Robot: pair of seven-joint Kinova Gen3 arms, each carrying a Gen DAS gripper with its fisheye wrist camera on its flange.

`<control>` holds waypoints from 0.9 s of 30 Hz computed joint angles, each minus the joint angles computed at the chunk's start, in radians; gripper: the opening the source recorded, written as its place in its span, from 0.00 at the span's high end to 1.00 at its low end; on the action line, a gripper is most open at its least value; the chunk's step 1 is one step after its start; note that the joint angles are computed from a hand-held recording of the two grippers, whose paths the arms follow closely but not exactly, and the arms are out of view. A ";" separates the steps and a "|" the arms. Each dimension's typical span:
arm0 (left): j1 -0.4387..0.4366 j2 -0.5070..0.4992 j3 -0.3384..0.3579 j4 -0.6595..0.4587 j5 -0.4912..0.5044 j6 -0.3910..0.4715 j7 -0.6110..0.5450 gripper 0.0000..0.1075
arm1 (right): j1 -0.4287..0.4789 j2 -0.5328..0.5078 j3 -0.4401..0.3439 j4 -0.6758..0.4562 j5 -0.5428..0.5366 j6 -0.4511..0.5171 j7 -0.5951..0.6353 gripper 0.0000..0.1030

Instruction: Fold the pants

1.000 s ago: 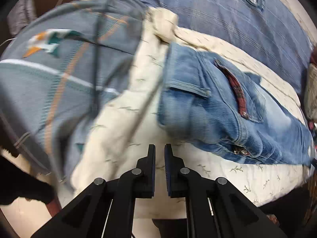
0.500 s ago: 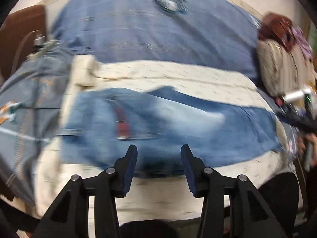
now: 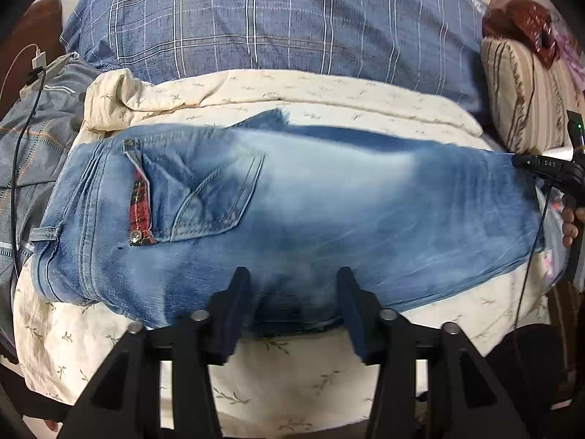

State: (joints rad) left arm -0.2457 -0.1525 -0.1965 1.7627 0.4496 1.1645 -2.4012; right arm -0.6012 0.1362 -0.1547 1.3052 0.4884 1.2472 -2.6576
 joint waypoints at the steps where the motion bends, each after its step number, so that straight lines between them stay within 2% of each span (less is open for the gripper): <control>1: 0.002 -0.001 0.008 0.011 -0.015 -0.014 0.004 0.47 | 0.021 0.002 -0.005 0.025 -0.014 -0.012 -0.018 0.97; 3: 0.011 -0.003 0.024 0.038 -0.047 -0.042 0.005 0.47 | 0.107 0.001 -0.053 0.077 -0.076 -0.059 -0.031 0.95; 5: 0.020 -0.013 0.028 0.064 -0.071 -0.066 -0.011 0.46 | 0.144 -0.022 -0.080 0.141 -0.092 -0.120 -0.073 0.92; 8: 0.035 -0.034 0.025 0.083 -0.089 -0.087 -0.045 0.45 | 0.081 -0.067 -0.063 0.188 -0.005 -0.123 -0.192 0.79; 10: 0.037 -0.028 0.013 0.070 -0.084 -0.066 -0.038 0.45 | 0.006 -0.096 -0.043 0.190 0.076 -0.065 -0.272 0.78; 12: 0.032 -0.025 0.001 0.058 -0.072 -0.038 -0.032 0.45 | -0.008 -0.115 -0.071 0.186 0.117 -0.031 -0.305 0.78; 16: 0.018 -0.036 -0.017 0.042 -0.048 0.001 -0.031 0.45 | -0.011 -0.127 -0.107 0.147 0.058 -0.063 -0.234 0.78; 19: 0.005 -0.036 -0.035 0.027 -0.018 0.013 -0.032 0.45 | -0.042 -0.069 -0.125 0.076 -0.009 -0.061 -0.150 0.78; 22: -0.010 -0.036 -0.042 0.006 -0.017 0.005 -0.019 0.45 | -0.092 0.031 -0.120 -0.014 -0.077 -0.042 -0.073 0.78; 27: -0.070 0.018 -0.073 -0.069 -0.018 -0.035 0.050 0.45 | -0.153 0.128 -0.085 -0.071 -0.139 -0.050 -0.036 0.78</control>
State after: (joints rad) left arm -0.3157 -0.1350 -0.2691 1.6935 0.4313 1.1295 -2.3515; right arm -0.7543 0.2644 -0.2400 1.2346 0.3491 1.1974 -2.6936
